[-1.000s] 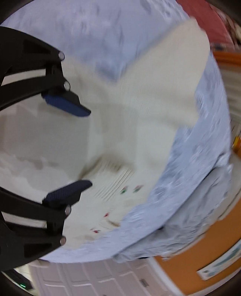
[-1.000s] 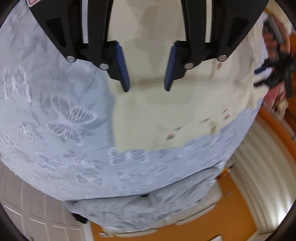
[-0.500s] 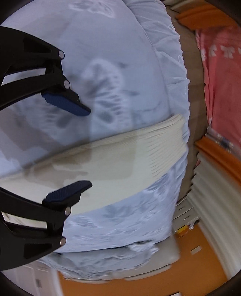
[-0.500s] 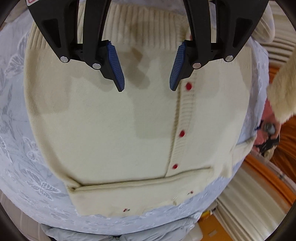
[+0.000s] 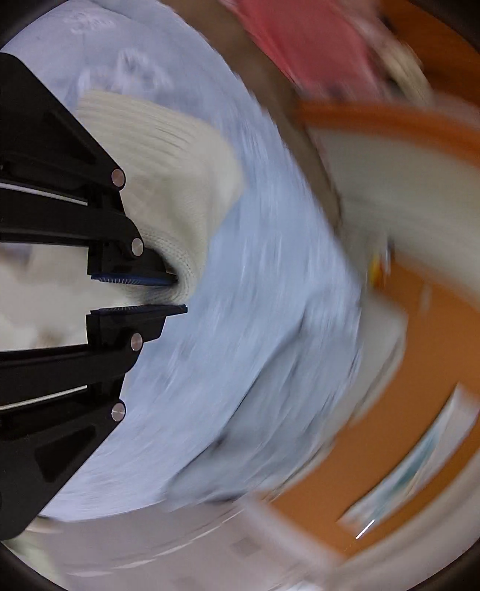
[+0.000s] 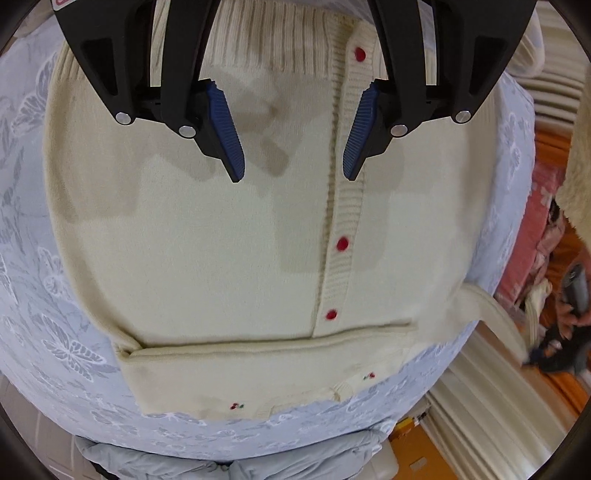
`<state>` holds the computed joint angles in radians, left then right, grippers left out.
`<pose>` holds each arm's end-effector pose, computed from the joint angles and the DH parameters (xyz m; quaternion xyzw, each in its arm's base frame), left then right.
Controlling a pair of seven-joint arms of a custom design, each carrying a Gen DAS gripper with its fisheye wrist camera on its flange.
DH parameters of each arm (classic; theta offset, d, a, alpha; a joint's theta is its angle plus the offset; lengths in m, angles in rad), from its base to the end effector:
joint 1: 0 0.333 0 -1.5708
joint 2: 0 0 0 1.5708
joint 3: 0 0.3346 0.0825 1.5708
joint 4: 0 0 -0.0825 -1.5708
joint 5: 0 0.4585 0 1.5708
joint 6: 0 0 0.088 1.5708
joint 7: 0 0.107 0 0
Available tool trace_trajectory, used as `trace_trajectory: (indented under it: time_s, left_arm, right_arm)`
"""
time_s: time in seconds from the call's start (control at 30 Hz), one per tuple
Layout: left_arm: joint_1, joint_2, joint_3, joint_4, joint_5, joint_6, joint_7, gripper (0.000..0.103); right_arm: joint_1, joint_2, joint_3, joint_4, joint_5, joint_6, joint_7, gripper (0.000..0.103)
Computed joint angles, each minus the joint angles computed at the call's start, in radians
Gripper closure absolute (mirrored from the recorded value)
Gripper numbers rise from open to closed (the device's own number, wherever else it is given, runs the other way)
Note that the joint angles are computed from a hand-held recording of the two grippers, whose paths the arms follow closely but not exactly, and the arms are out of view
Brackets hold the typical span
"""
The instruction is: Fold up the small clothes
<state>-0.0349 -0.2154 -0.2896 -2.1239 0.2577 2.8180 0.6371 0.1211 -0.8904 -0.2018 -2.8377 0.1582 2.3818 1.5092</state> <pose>0.5697 -0.2180 0.5991 -0.7418 0.5022 -0.4047 0.1836 0.3745 -0.0196 0.4509 -0.6600 0.7086 -0.0541 0.2437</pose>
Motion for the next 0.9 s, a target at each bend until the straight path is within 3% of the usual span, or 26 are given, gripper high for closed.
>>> trace_trajectory:
  time_s: [0.1,0.13,0.17,0.2,0.33,0.37,0.43,0.57,0.73,0.83,0.9]
  left_arm:
    - [-0.129,0.115,-0.031,0.097,-0.1,-0.042,0.141,0.09]
    - [-0.163,0.149,-0.032,0.11,-0.132,-0.045,0.171,0.084]
    - [-0.209,0.202,-0.034,0.128,-0.229,-0.064,0.247,0.07]
    - [-0.238,0.237,-0.037,0.133,-0.313,-0.084,0.292,0.063]
    - [-0.306,0.247,-0.017,0.05,-0.374,-0.063,0.211,0.046]
    - [-0.311,0.218,-0.011,-0.002,-0.402,-0.02,0.179,0.037]
    - [-0.302,0.156,0.002,-0.09,-0.39,0.033,0.059,0.029]
    - [-0.244,0.04,0.01,-0.217,-0.419,0.088,-0.076,0.024]
    - [-0.144,-0.045,-0.024,-0.281,-0.35,0.031,-0.194,0.024]
    - [-0.136,-0.08,-0.019,-0.311,-0.345,0.014,-0.197,0.025]
    - [-0.145,-0.082,-0.009,-0.319,-0.371,0.025,-0.186,0.025]
  right_arm:
    - [-0.021,-0.006,-0.017,0.002,0.008,0.011,0.01,0.048]
    - [-0.027,-0.004,-0.022,0.006,0.009,0.011,0.009,0.048]
    - [-0.041,-0.004,-0.023,0.008,0.004,0.014,0.012,0.047]
    - [-0.056,-0.005,-0.025,0.01,-0.004,0.016,0.012,0.046]
    - [-0.081,0.017,-0.046,0.038,-0.015,0.029,-0.013,0.039]
    - [-0.077,0.037,-0.051,0.053,-0.015,0.04,-0.024,0.038]
    - [-0.042,0.091,-0.072,0.091,0.013,0.056,-0.06,0.038]
    - [0.087,0.277,-0.113,0.23,0.16,0.099,-0.15,0.037]
    - [0.157,0.505,0.013,0.392,0.182,0.242,-0.244,0.037]
    - [0.182,0.63,0.087,0.479,0.135,0.258,-0.31,0.035]
    - [0.163,0.695,0.139,0.509,0.061,0.274,-0.304,0.036]
